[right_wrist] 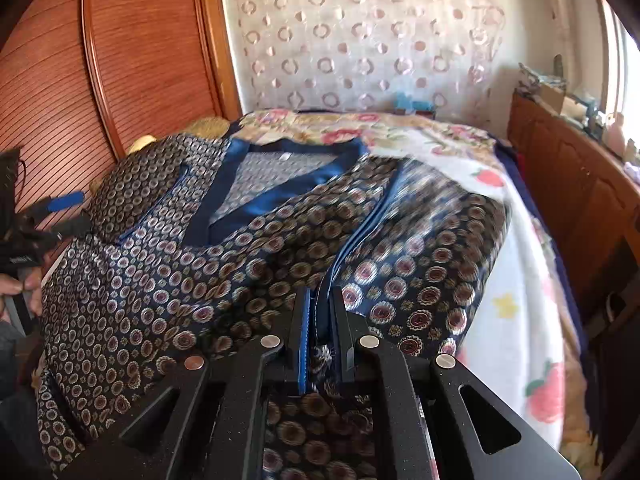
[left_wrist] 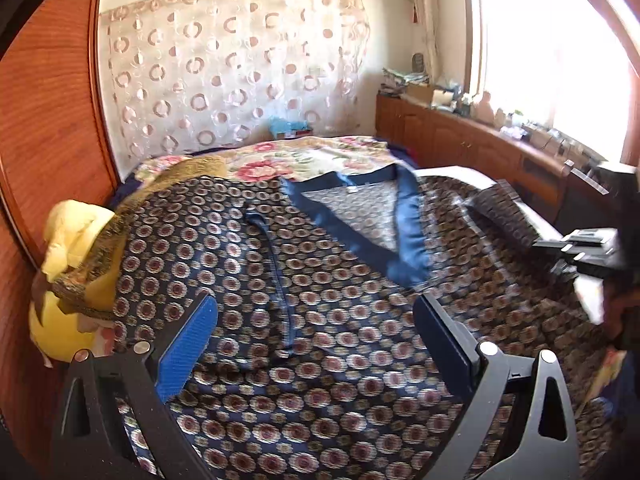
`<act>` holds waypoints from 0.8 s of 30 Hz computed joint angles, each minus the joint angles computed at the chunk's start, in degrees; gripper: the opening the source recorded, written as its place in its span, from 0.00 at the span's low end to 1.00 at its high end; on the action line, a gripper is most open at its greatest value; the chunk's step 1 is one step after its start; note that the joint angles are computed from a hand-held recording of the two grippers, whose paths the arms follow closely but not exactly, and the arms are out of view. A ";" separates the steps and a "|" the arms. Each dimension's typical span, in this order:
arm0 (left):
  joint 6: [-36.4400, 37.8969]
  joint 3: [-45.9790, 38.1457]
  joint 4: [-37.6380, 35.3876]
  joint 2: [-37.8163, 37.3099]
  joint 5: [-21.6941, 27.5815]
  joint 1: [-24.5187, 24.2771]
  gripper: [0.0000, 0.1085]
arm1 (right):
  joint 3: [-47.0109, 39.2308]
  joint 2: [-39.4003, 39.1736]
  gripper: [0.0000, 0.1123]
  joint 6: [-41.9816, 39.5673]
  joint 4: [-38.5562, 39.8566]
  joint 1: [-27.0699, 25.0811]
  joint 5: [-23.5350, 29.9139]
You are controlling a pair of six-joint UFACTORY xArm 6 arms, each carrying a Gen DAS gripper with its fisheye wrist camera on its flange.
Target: Fold small clothes
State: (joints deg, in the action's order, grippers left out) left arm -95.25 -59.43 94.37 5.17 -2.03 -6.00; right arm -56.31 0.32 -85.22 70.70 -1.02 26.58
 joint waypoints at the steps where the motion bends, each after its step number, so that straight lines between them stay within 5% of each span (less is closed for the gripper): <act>1: -0.56 0.02 0.54 -0.15 -0.89 0.20 0.91 | -0.39 0.45 0.08 0.59 -0.70 0.07 0.48; 4: -4.20 -0.42 4.47 -0.48 -2.62 0.33 0.91 | -1.18 0.86 0.08 0.67 -0.78 0.92 0.63; 9: -1.45 -0.48 1.10 0.07 -2.75 -0.39 0.91 | 1.04 -2.01 0.08 -2.54 -0.09 -1.55 3.07; 11: -2.76 -0.42 2.15 -0.03 -2.89 -0.68 0.91 | 1.70 -3.01 0.15 -2.91 -0.34 -2.19 2.12; 13: -2.29 -0.32 1.62 0.04 -3.21 -0.83 0.91 | 0.55 -1.77 0.35 -1.35 -1.40 -1.15 -1.12; 24: 2.66 1.02 -3.42 -0.08 -2.49 -1.52 0.91 | -9.44 11.13 0.39 18.01 -23.88 3.31 -4.96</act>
State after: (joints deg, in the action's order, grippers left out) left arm -92.59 -58.41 90.95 5.09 -4.52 -7.52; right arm -65.75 11.45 -67.22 46.83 2.29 21.62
